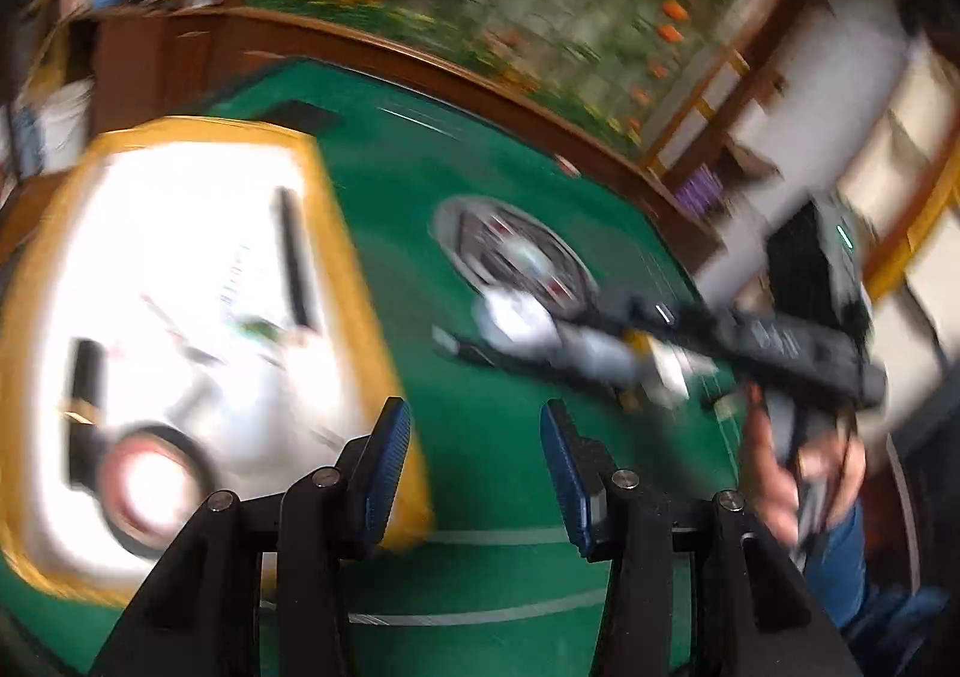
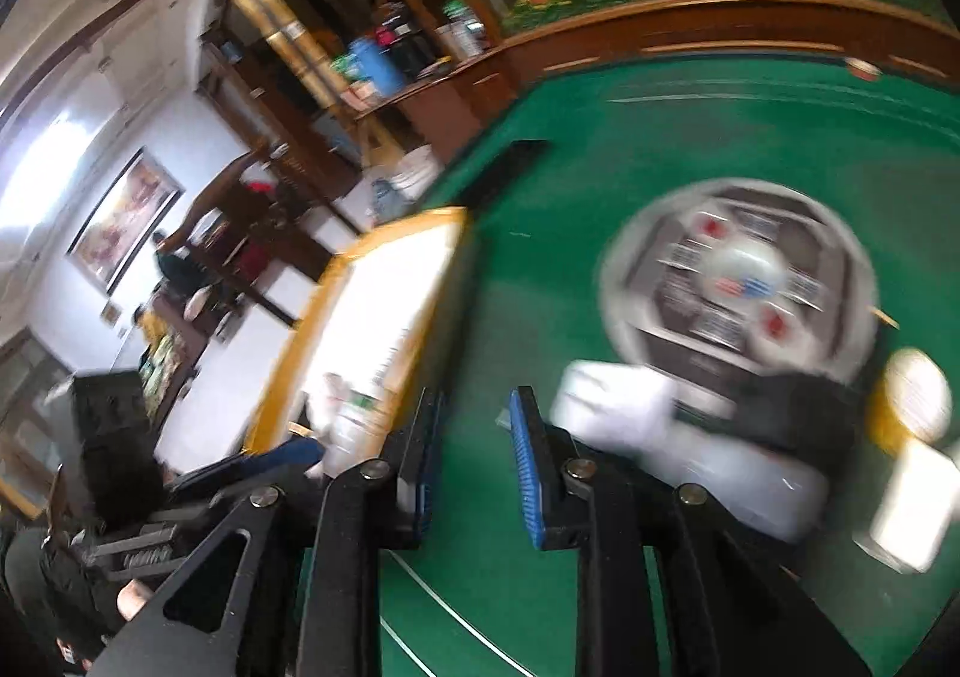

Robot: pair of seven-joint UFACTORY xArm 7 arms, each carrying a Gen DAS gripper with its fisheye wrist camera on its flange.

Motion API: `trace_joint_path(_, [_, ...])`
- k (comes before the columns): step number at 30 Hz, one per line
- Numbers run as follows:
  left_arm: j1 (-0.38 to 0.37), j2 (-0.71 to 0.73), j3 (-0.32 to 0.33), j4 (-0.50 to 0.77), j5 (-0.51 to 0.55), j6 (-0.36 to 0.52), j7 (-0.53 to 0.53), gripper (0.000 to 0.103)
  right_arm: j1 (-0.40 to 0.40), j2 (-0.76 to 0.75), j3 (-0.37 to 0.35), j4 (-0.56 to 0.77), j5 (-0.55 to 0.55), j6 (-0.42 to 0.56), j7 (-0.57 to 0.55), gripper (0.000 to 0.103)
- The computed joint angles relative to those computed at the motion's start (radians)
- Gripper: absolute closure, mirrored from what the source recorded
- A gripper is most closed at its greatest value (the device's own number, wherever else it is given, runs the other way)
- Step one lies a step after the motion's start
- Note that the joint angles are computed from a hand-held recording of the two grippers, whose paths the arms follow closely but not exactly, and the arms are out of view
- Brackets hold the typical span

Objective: Organize rigid objects
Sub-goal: 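Withdraw both tools and grasp the white pill bottle with the right tool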

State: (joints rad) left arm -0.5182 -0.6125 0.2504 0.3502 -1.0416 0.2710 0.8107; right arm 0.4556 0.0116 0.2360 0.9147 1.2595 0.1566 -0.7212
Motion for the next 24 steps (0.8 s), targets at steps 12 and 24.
trace_joint_path(12, [-0.168, 0.132, -0.130, -0.041, 0.141, -0.136, -0.094, 0.035, -0.075, -0.005, -0.068, -0.076, 0.222, -0.054, -0.126, 0.081])
trace_joint_path(24, [-0.243, 0.112, -0.029, -0.051, 0.099, -0.134, -0.081, 0.032, -0.075, 0.007, -0.023, -0.094, -0.154, 0.076, 0.027, 0.068])
